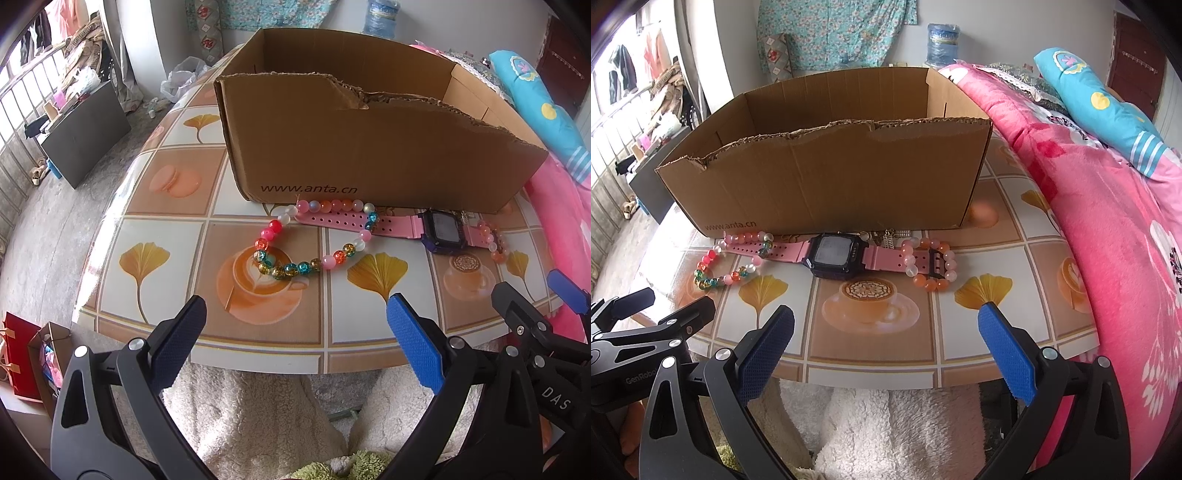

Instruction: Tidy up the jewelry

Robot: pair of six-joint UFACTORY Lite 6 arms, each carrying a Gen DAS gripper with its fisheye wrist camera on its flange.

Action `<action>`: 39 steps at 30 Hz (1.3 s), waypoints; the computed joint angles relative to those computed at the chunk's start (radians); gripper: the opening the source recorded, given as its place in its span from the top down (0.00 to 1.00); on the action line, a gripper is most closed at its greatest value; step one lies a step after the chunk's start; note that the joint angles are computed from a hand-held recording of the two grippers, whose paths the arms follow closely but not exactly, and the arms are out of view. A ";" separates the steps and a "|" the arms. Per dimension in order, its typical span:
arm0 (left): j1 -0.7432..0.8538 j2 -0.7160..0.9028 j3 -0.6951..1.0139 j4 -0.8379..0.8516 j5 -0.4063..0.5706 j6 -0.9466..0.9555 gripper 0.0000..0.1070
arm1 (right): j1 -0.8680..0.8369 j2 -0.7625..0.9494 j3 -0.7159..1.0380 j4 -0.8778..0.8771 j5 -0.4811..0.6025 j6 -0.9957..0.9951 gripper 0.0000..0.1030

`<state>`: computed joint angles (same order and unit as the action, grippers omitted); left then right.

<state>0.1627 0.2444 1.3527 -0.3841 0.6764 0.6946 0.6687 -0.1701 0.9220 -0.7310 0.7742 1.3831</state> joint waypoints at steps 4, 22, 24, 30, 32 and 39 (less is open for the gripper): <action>0.001 0.000 0.000 -0.002 0.001 0.001 0.12 | 0.000 -0.001 0.000 0.001 0.000 -0.002 0.05; 0.000 0.024 -0.003 -0.015 -0.018 0.033 0.12 | -0.034 -0.013 -0.019 -0.003 -0.024 -0.004 0.05; 0.009 0.021 -0.011 -0.040 -0.019 0.073 0.12 | -0.046 -0.011 -0.019 -0.003 -0.039 -0.011 0.05; 0.098 0.041 -0.004 -0.209 0.018 0.296 0.12 | -0.086 -0.027 -0.021 0.000 -0.180 -0.068 0.05; 0.137 0.054 0.015 -0.279 0.043 0.377 0.12 | -0.089 -0.023 -0.011 -0.016 -0.238 -0.078 0.06; 0.250 0.175 0.180 -0.460 0.216 0.497 0.12 | -0.095 0.091 0.090 0.032 -0.417 -0.199 0.19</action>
<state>0.4123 0.4190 1.5323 -0.8438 0.8929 1.1918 0.5732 -0.0795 1.0118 -0.6988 0.3569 1.1843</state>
